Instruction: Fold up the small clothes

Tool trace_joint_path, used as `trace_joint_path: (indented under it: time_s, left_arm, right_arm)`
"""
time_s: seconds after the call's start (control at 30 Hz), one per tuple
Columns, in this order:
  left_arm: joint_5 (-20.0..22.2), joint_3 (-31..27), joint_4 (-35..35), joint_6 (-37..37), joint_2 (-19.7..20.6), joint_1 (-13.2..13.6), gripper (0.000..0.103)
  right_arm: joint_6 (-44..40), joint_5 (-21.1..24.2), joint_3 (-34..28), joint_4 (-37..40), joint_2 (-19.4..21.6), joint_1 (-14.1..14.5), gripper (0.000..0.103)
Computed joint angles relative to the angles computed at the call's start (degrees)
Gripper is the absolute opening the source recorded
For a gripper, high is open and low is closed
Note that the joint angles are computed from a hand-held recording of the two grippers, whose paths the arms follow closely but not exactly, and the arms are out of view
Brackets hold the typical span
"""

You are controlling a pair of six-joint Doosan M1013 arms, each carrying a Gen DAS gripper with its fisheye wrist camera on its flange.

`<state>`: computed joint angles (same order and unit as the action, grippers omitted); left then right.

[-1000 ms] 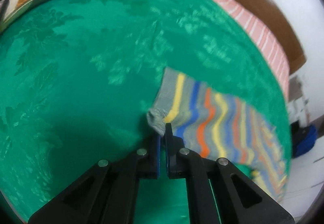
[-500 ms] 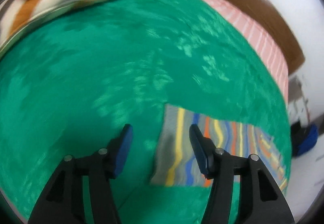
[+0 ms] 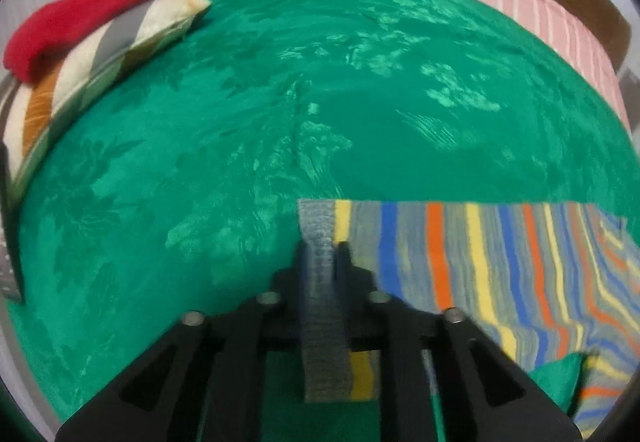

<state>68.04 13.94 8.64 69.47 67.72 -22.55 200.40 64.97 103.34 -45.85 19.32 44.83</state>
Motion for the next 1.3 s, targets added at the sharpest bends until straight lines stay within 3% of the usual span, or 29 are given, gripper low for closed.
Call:
trace_joint_path:
  time_s: [0.03, 0.07, 0.17, 0.23, 0.37, 0.47, 0.53, 0.63, 0.83, 1.3]
  left_arm:
    - [-0.36, 2.87, 0.92, -1.08, -1.78, -0.15, 0.033]
    - [-3.39, 8.15, 1.17, -1.90, -4.68, -0.17, 0.046]
    - [-17.99, 26.15, 1.08, -2.44, -14.26, -0.40, 0.070]
    - [-27.58, 37.34, -0.72, -0.16, -20.18, -0.83, 0.079]
    - [-35.20, 47.41, -3.91, 5.49, -25.21, -2.10, 0.091]
    - [-35.81, 49.86, -1.95, 7.01, -25.52, -3.17, 0.094]
    - [-32.38, 48.23, -2.63, 7.21, -23.73, -3.09, 0.094]
    - [-36.84, 50.53, -2.44, 5.50, -23.88, -2.61, 0.102]
    - [-37.22, 50.40, -3.74, 8.25, -23.76, -2.54, 0.102]
    - [-39.32, 52.67, -1.67, 6.21, -24.69, -3.00, 0.103]
  right_arm:
    - [0.08, -0.04, 0.01, -0.04, 0.01, 0.01, 0.084]
    - [0.10, -0.10, 0.01, -0.06, 0.03, -0.01, 0.084]
    - [0.19, -0.04, 0.01, -0.12, 0.02, 0.01, 0.084]
    - [1.47, 0.08, 0.15, -1.31, -0.08, 0.33, 0.084]
    - [5.66, 1.80, 0.44, -7.65, -0.43, 2.25, 0.084]
    - [5.80, 2.64, 0.14, -10.00, -0.18, 2.96, 0.084]
    - [4.75, 1.40, 0.16, -7.75, -0.10, 2.26, 0.084]
    - [5.04, -3.47, 1.53, -2.93, -0.68, 0.28, 0.086]
    - [4.33, -3.10, 0.92, -3.41, 0.27, 0.41, 0.096]
    - [4.95, -4.16, 1.07, -4.11, 0.60, 0.08, 0.101]
